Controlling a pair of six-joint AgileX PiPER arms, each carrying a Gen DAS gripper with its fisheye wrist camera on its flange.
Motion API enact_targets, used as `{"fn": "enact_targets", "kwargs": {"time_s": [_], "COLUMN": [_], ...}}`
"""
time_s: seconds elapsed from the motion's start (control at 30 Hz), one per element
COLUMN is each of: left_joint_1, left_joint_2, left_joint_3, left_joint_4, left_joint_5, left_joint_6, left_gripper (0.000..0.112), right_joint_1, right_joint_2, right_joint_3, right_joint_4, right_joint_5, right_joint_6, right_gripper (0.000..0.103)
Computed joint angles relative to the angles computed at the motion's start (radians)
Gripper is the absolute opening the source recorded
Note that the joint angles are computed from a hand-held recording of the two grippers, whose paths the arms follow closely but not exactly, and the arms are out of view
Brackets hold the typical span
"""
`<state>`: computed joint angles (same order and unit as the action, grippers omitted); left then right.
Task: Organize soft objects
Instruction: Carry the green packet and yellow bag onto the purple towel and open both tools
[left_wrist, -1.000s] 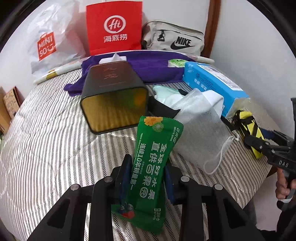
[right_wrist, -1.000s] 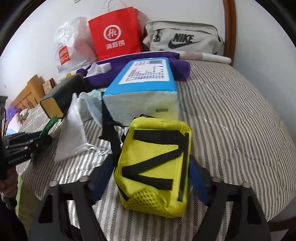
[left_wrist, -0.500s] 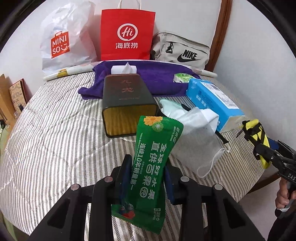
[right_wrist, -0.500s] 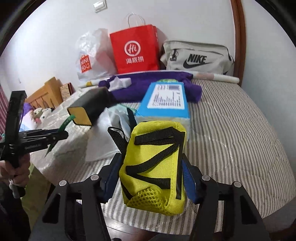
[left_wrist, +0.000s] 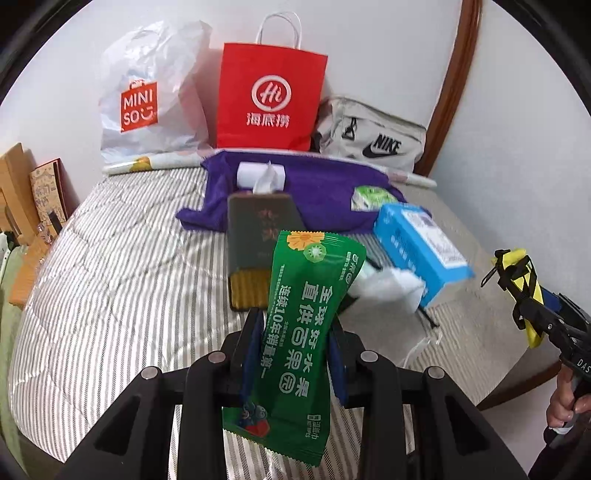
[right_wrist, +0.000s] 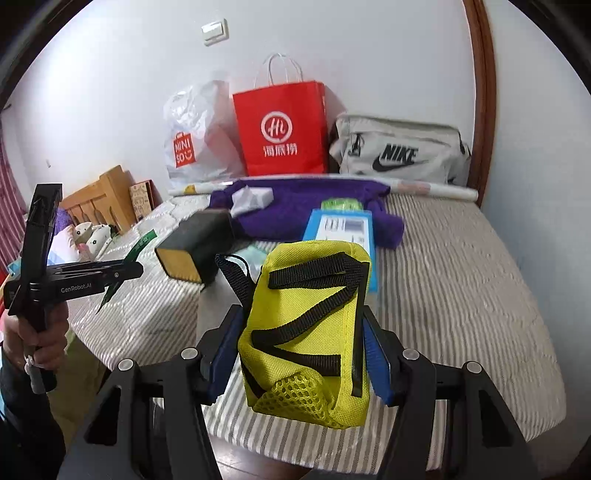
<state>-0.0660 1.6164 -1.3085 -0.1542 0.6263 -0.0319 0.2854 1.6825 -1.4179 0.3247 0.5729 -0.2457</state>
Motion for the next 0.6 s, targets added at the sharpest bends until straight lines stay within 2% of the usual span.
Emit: {"fn": "enact_targets", "kwargs": {"time_s": [0.23,0.47,0.6], "left_joint_1": [0.024,0.047,0.06], "left_joint_2": [0.031,0.115,0.201], "left_joint_3": [-0.102,-0.252,-0.386], "left_joint_4": [-0.018,-0.003,-0.018], "left_joint_5": [0.053,0.109,0.165], "left_joint_6": [0.011,-0.002,0.004], "left_gripper": [0.031,0.031,0.031], "right_joint_1": [-0.007,-0.006,-0.007], "right_joint_2": [0.088,0.271,0.376], "right_joint_3": [-0.182,-0.483,-0.663], "right_joint_4": [0.014,-0.009,-0.026], "right_joint_5": [0.095,0.237,0.313], "right_joint_6": [0.004,0.023,0.048], "right_gripper": [0.06,0.06,0.061]}}
